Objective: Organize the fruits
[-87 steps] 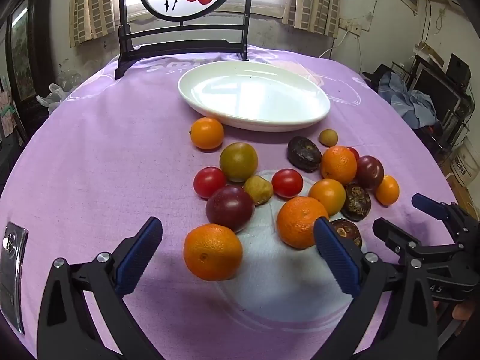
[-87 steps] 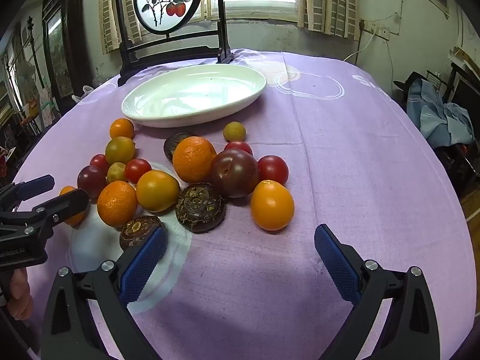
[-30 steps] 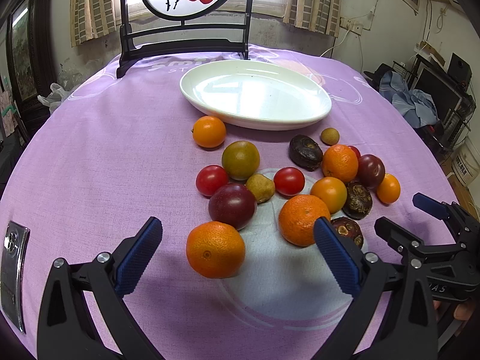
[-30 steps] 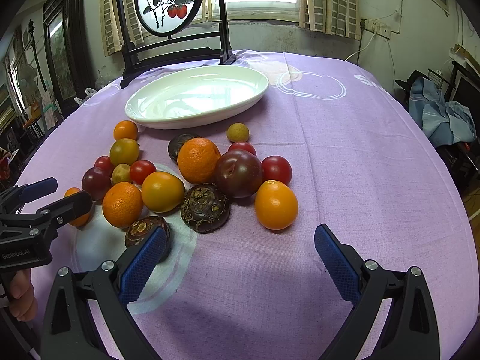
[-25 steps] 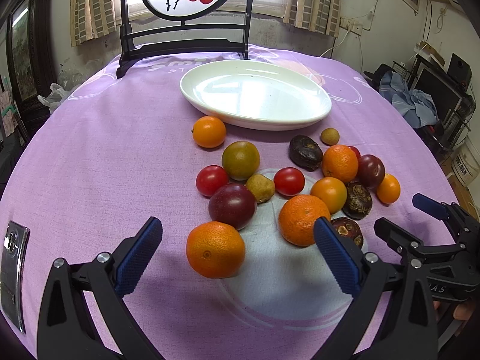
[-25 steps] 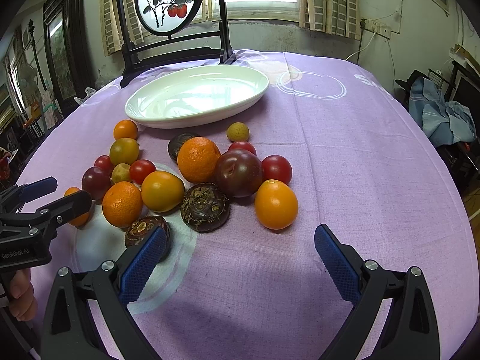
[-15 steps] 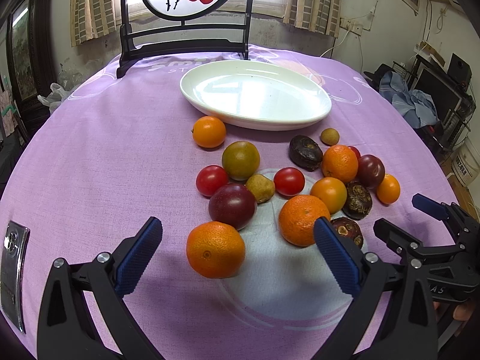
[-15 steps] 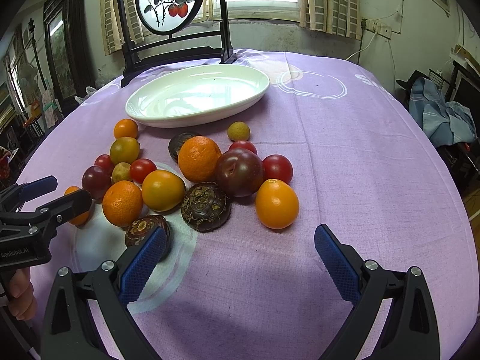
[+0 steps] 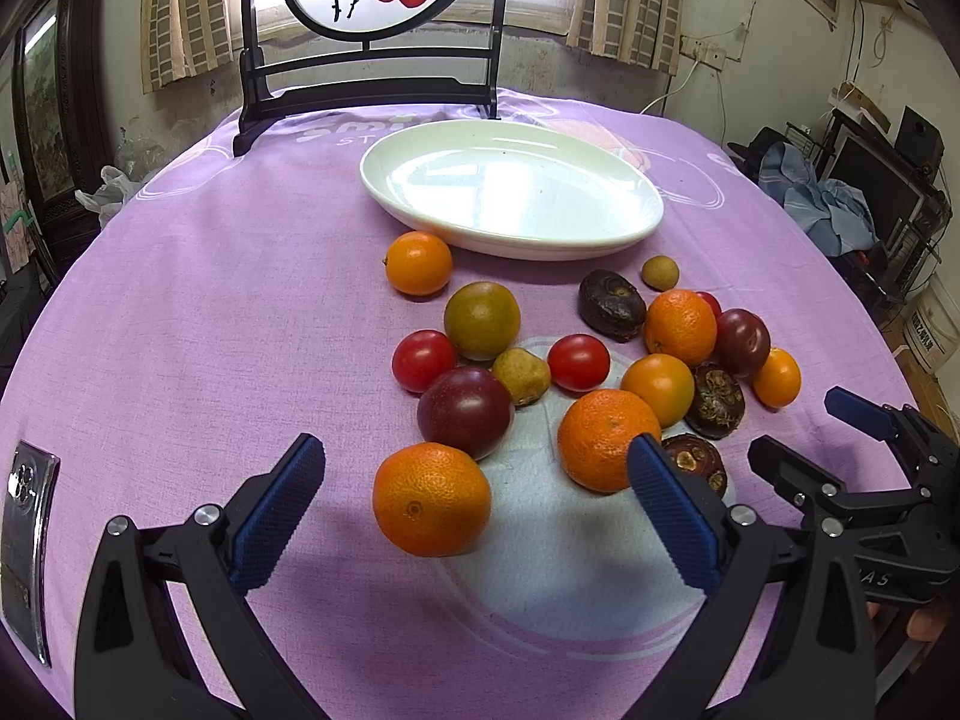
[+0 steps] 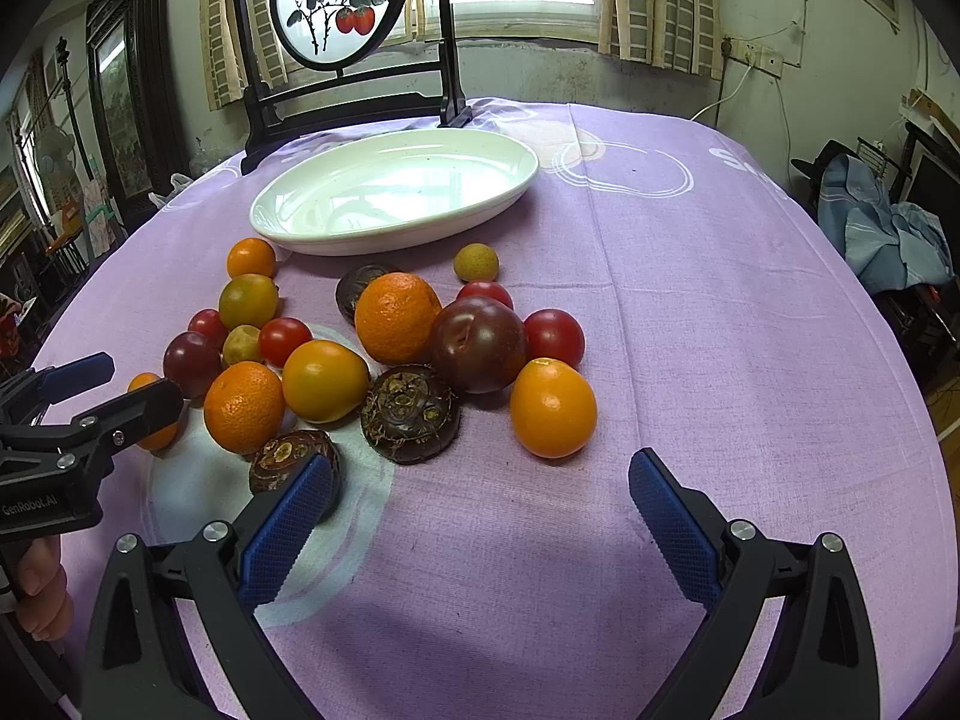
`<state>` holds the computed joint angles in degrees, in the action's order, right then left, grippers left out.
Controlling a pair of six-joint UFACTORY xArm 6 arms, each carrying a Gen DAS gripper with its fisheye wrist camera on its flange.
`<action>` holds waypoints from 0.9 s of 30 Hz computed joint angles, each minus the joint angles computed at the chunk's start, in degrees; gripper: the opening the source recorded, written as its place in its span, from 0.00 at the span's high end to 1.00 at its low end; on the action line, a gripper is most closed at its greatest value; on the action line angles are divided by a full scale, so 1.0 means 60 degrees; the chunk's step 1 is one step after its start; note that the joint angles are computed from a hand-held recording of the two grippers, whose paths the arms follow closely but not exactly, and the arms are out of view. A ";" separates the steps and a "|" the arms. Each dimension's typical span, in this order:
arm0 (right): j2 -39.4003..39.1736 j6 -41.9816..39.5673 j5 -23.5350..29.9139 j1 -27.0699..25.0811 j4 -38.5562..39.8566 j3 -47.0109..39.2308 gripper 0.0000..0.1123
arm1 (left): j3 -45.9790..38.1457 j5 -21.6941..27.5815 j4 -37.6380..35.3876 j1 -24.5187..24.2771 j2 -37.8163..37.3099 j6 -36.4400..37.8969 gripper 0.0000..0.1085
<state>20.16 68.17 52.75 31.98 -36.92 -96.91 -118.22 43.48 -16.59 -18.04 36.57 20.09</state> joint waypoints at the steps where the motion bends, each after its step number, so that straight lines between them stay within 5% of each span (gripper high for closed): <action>1: 0.0004 -0.0004 0.0005 0.0001 0.0003 -0.0006 0.11 | -0.0007 0.0004 0.0002 0.0001 0.0005 -0.0007 0.09; 11: 0.0007 -0.0011 0.0017 0.0003 -0.0011 -0.0005 0.11 | -0.0051 0.0041 0.0037 0.0000 0.0028 -0.0003 0.09; 21: -0.0475 0.0239 -0.0271 0.0063 -0.0267 0.0579 0.11 | 0.0228 0.0981 -0.0139 0.0227 -0.0166 0.0052 0.09; 24: -0.0690 0.0471 -0.0443 0.0085 -0.0439 0.0827 0.11 | 0.0298 0.0881 -0.0023 0.0216 -0.0157 0.0103 0.26; 27: -0.0852 0.0615 -0.0607 0.0086 -0.0559 0.1028 0.11 | -0.0619 0.1582 0.0325 0.0244 0.0417 -0.0324 0.27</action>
